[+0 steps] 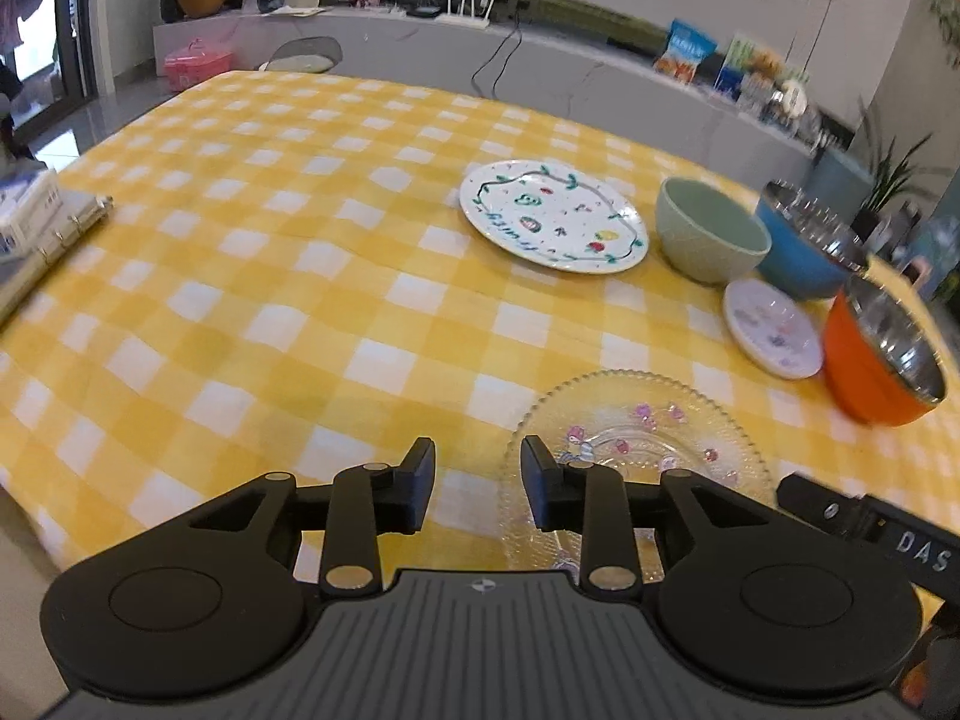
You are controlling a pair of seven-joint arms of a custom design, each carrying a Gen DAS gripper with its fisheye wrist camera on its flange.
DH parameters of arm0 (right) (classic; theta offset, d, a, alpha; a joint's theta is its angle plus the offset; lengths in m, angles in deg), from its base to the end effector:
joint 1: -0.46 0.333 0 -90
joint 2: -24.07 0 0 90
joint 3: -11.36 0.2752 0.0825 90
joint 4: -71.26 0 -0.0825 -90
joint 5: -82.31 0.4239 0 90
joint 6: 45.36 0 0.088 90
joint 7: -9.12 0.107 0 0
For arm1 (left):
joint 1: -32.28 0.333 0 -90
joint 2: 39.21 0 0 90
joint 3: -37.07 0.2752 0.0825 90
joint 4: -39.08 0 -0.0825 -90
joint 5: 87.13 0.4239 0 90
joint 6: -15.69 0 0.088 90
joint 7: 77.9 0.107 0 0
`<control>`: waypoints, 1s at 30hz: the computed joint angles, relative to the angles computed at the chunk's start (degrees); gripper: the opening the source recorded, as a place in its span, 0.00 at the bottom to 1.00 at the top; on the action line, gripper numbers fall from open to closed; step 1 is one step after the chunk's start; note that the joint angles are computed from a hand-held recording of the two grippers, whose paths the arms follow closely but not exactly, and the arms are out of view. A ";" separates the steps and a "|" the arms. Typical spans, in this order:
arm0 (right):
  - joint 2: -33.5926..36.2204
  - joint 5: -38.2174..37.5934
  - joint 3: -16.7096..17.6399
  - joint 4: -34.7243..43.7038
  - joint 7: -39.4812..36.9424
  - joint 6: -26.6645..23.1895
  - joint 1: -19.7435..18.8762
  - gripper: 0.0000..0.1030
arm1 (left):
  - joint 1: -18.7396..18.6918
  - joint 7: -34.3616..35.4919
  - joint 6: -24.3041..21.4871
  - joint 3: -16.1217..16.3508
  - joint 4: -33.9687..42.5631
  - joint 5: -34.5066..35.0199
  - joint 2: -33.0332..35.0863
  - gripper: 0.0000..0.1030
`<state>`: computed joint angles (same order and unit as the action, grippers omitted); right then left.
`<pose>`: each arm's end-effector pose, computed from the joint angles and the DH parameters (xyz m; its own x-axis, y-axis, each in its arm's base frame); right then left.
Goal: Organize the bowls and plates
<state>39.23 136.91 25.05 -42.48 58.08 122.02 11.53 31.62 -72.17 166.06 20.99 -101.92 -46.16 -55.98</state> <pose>0.6154 0.2222 0.3271 0.3510 -0.8729 -0.3388 -0.7697 -0.0629 -0.6353 0.4942 -0.1627 0.3810 0.5286 -0.8357 0.1491 -0.6125 -0.4971 -0.6146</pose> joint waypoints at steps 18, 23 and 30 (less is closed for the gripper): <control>7.56 -27.63 -4.00 16.19 24.18 -15.84 2.07 0.63 | -2.18 28.97 -5.86 7.15 14.22 -20.30 9.16 0.34; 11.71 -26.46 -2.56 23.46 23.15 -19.51 1.26 0.62 | -0.38 31.95 -1.15 7.94 15.25 -19.66 10.87 0.34; 19.10 -25.18 -1.57 33.69 23.74 -21.95 1.97 0.57 | 1.67 33.82 6.61 9.46 17.05 -18.53 14.97 0.42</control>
<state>58.33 111.73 23.48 -8.79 81.81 100.07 13.49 33.30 -38.35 172.67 30.45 -84.87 -64.69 -41.02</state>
